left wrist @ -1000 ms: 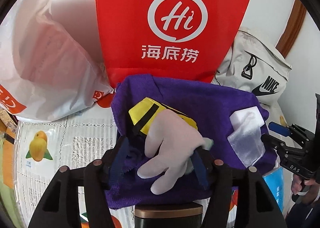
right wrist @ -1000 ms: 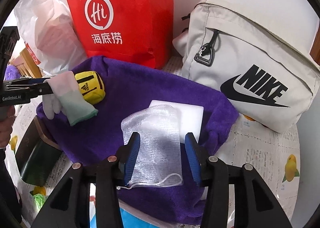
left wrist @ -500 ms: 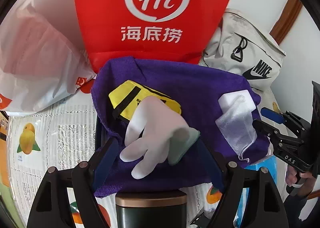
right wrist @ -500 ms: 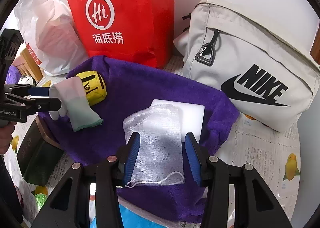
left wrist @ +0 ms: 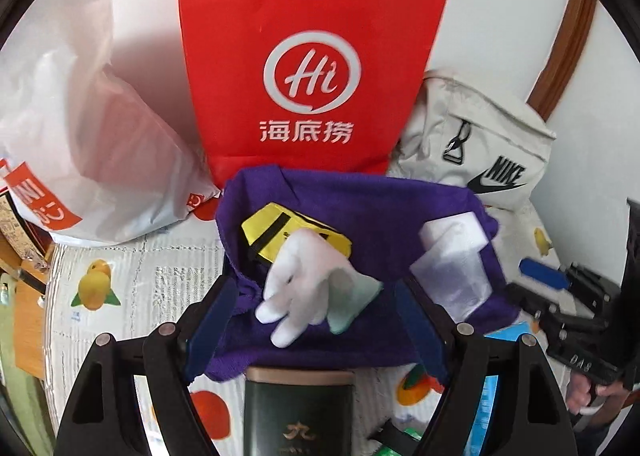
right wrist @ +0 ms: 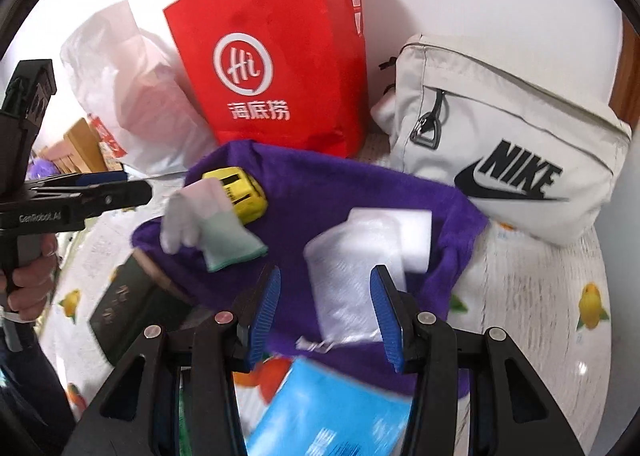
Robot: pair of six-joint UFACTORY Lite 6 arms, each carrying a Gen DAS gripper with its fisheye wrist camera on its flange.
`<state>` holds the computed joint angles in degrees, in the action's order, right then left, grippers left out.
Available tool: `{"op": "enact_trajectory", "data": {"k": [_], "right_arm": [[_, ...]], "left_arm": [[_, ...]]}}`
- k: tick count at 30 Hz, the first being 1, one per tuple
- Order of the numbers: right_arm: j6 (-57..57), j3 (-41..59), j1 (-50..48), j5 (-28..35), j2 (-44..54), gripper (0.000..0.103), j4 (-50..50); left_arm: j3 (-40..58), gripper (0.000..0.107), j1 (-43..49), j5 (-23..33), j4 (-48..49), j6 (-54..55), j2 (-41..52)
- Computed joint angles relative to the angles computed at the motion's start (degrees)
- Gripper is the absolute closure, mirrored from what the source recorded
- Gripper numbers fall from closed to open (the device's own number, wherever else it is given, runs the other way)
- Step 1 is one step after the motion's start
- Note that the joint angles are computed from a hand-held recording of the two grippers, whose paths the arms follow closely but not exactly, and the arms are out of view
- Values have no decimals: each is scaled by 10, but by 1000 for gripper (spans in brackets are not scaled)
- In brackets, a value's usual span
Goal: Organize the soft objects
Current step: 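Withdraw both tools from the towel back toward the remaining items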
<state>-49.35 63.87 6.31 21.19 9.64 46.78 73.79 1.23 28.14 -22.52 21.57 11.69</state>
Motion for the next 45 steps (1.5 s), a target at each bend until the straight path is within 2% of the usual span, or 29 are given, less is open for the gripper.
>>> {"op": "enact_trajectory", "data": {"k": [3,11,13,19,23,26,31,34,38,42,45], "right_arm": [[4,-62,8,-5,-61,47,3],[44,-244,50,-33,-249,46,-10],[105,-282,67,-36,-297,45,-62],[382,-410,133,-48,-469,41,-292],[464,-470,160,-24,-554,41,-352],[490,-503,167,2,-610,41,-363],[565,-565,189,65,-739,40,-414],[596,-592,203,97,-794,40,-434],[610,-625,199,139,-864,40,-437],[538,-641,153,148,-875,40,-374],[539,-647,154,130,-856,40,-371]], "left_arm": [[-54,27,-3,13,-16,22,-56],[-225,27,-20,14,-35,43,-225],[-264,27,-25,16,-40,48,-265],[-419,27,-43,28,-55,78,-422],[-517,27,-67,27,-11,37,-524],[-569,27,-62,31,-24,55,-561],[-618,27,-87,-6,-12,38,-565],[-632,26,-101,-23,-51,84,-561],[-630,24,-140,-94,-89,134,-487],[-636,21,-181,-166,-48,100,-446],[-631,20,-192,-193,-108,159,-402]]}}
